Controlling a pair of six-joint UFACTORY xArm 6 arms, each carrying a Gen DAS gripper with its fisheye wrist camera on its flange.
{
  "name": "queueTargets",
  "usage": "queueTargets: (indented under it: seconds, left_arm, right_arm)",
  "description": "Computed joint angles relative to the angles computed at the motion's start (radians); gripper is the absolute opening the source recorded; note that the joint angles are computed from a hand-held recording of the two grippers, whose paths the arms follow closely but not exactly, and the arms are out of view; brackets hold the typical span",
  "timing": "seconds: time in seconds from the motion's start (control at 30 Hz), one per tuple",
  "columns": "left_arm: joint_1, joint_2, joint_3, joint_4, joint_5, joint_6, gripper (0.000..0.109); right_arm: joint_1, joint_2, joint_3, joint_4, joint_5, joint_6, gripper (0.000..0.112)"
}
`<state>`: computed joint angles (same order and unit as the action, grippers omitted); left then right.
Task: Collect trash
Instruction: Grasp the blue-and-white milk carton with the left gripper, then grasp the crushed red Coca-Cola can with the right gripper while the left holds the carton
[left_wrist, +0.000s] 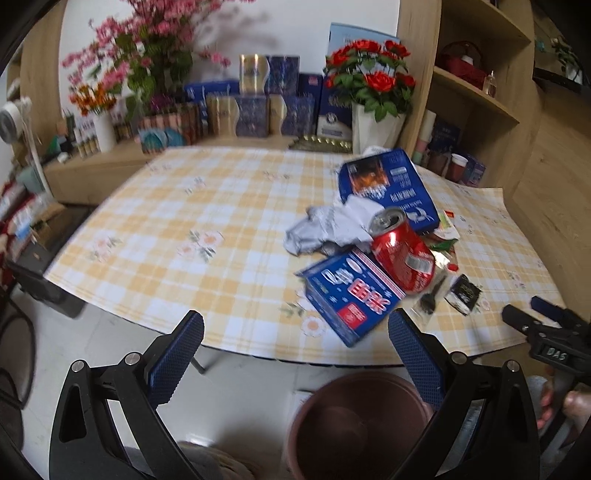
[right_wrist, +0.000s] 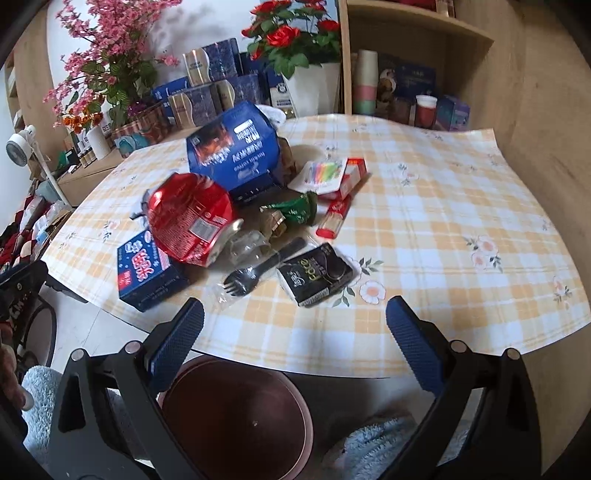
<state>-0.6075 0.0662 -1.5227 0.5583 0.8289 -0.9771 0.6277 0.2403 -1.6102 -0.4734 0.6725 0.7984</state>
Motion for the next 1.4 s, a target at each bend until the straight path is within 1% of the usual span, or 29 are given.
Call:
queueTargets:
  seconds: [0.07, 0.13, 0.23, 0.27, 0.3, 0.33, 0.37, 0.43, 0.5, 0.57, 0.6, 0.63, 0.7, 0.73, 0.83, 1.0, 1.03, 1.07, 1.13, 1.17, 1.27, 1.4]
  left_arm:
    - [0.006, 0.019, -0.006, -0.045, -0.026, 0.012, 0.098]
    - [0.004, 0.048, -0.019, -0.041, -0.060, 0.029, 0.098]
    - [-0.004, 0.105, -0.062, -0.021, -0.090, 0.115, 0.098]
    - [-0.001, 0.118, -0.067, -0.026, -0.113, 0.152, 0.098]
    - [0.005, 0.130, -0.069, -0.031, -0.147, 0.197, 0.098]
    - [0.013, 0.148, -0.074, -0.047, -0.189, 0.279, 0.098]
    - [0.016, 0.158, -0.079, -0.055, -0.202, 0.330, 0.098]
    - [0.025, 0.194, -0.101, -0.071, -0.226, 0.498, 0.098]
    - [0.036, 0.237, -0.142, -0.092, -0.206, 0.642, 0.098]
    - [0.052, 0.277, -0.186, -0.163, -0.183, 0.741, 0.098]
    - [0.059, 0.293, -0.203, -0.194, -0.178, 0.770, 0.098]
    - [0.070, 0.315, -0.229, -0.255, -0.171, 0.821, 0.098]
    - [0.083, 0.339, -0.253, -0.344, -0.169, 0.881, 0.098]
    - [0.092, 0.357, -0.274, -0.420, -0.163, 0.928, 0.098]
    - [0.103, 0.405, -0.340, -0.544, -0.126, 0.999, 0.098]
    - [0.109, 0.453, -0.396, -0.635, -0.087, 1.039, 0.098]
    - [0.107, 0.450, -0.389, -0.644, -0.086, 1.042, 0.098]
    - [0.105, 0.454, -0.393, -0.632, -0.080, 1.036, 0.096]
    - [0.101, 0.442, -0.370, -0.584, -0.083, 1.015, 0.089]
    - [0.101, 0.432, -0.355, -0.575, -0.092, 1.005, 0.088]
    - [0.107, 0.386, -0.296, -0.608, -0.098, 0.987, 0.088]
    - [0.104, 0.315, -0.212, -0.556, -0.102, 0.878, 0.088]
  right_arm:
    - [-0.006, 0.007, 0.000, 0.018, -0.004, -0.002, 0.097]
    - [-0.011, 0.013, 0.002, 0.036, -0.016, -0.013, 0.097]
    - [-0.016, 0.018, 0.007, 0.048, -0.031, -0.029, 0.097]
    - [-0.019, 0.018, 0.011, 0.056, -0.036, -0.037, 0.097]
    - [-0.022, 0.017, 0.016, 0.061, -0.041, -0.043, 0.097]
    - [-0.027, 0.016, 0.023, 0.069, -0.045, -0.050, 0.097]
    - [-0.029, 0.016, 0.024, 0.073, -0.045, -0.053, 0.097]
    - [-0.039, 0.011, 0.036, 0.081, -0.049, -0.052, 0.097]
    - [-0.044, 0.008, 0.044, 0.086, -0.051, -0.051, 0.097]
    - [-0.051, 0.006, 0.053, 0.088, -0.057, -0.051, 0.097]
    - [-0.052, 0.007, 0.055, 0.088, -0.058, -0.052, 0.097]
    - [-0.053, 0.008, 0.056, 0.088, -0.058, -0.054, 0.097]
    - [-0.056, 0.013, 0.055, 0.090, -0.060, -0.057, 0.097]
    - [-0.058, 0.017, 0.053, 0.092, -0.060, -0.061, 0.097]
    - [-0.058, 0.027, 0.041, 0.096, -0.050, -0.076, 0.097]
    - [-0.059, 0.053, 0.007, 0.108, -0.032, -0.107, 0.097]
    - [-0.058, 0.059, 0.000, 0.110, -0.030, -0.110, 0.097]
    - [-0.057, 0.064, -0.008, 0.111, -0.028, -0.115, 0.097]
    - [-0.054, 0.074, -0.024, 0.112, -0.028, -0.131, 0.097]
    - [-0.052, 0.078, -0.031, 0.109, -0.026, -0.137, 0.097]
    - [-0.043, 0.096, -0.059, 0.094, -0.015, -0.164, 0.097]
    - [-0.024, 0.140, -0.126, 0.088, 0.008, -0.221, 0.097]
